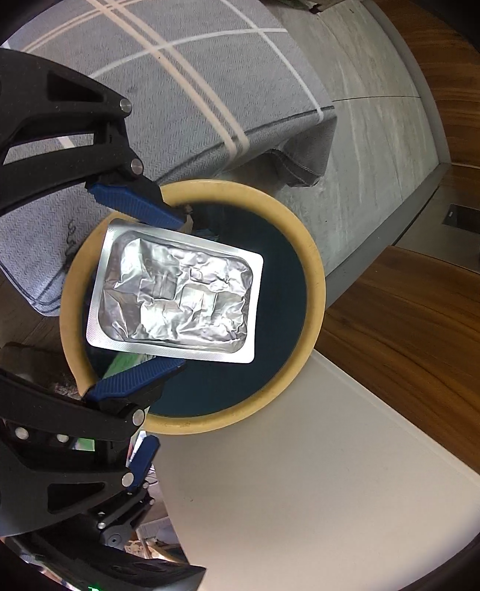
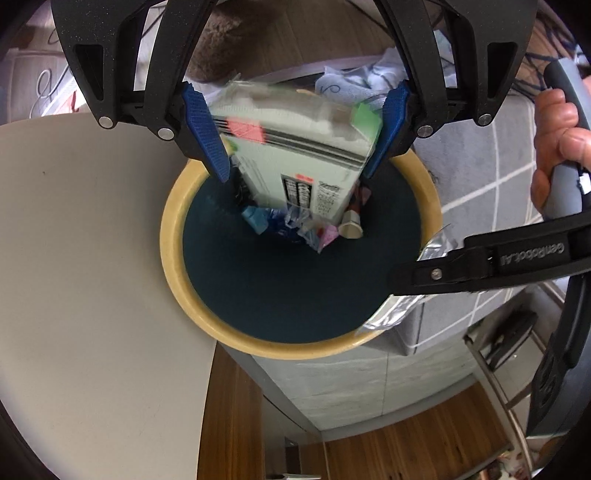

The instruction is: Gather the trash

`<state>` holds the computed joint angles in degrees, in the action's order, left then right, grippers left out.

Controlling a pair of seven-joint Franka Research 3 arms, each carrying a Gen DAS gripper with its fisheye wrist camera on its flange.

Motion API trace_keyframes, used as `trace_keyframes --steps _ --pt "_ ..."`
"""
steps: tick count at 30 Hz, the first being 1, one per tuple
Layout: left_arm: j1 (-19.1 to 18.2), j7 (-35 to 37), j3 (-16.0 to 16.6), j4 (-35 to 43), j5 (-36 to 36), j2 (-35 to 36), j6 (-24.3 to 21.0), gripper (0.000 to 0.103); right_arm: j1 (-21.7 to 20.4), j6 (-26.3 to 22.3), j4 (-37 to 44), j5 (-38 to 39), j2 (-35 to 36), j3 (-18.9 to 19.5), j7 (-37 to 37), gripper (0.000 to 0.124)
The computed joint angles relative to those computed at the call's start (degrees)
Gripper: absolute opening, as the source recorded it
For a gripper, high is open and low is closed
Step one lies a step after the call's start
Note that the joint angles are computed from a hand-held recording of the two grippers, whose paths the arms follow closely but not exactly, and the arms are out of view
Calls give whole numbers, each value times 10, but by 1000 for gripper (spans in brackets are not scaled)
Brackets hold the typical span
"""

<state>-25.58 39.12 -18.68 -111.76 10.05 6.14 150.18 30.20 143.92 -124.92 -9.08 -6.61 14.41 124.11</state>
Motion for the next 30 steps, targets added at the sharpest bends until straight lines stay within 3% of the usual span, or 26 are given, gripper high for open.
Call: trace_keyframes --steps 3,6,13,23,30 --pt "2 3 0 2 -10 4 10 71 0 5 -6 3 -7 -1 4 76" --pt "0 -6 1 3 -4 5 17 80 -2 19 -20 13 -23 -1 2 76" --pt "-7 -23 0 14 11 1 12 83 -19 44 -64 28 -78 4 10 76" --pt "-25 -124 -7 9 184 -69 -55 97 -55 108 -118 51 -156 33 33 87" --pt "-14 -195 -31 -45 226 -152 -77 97 -77 129 -140 30 -194 67 62 90"
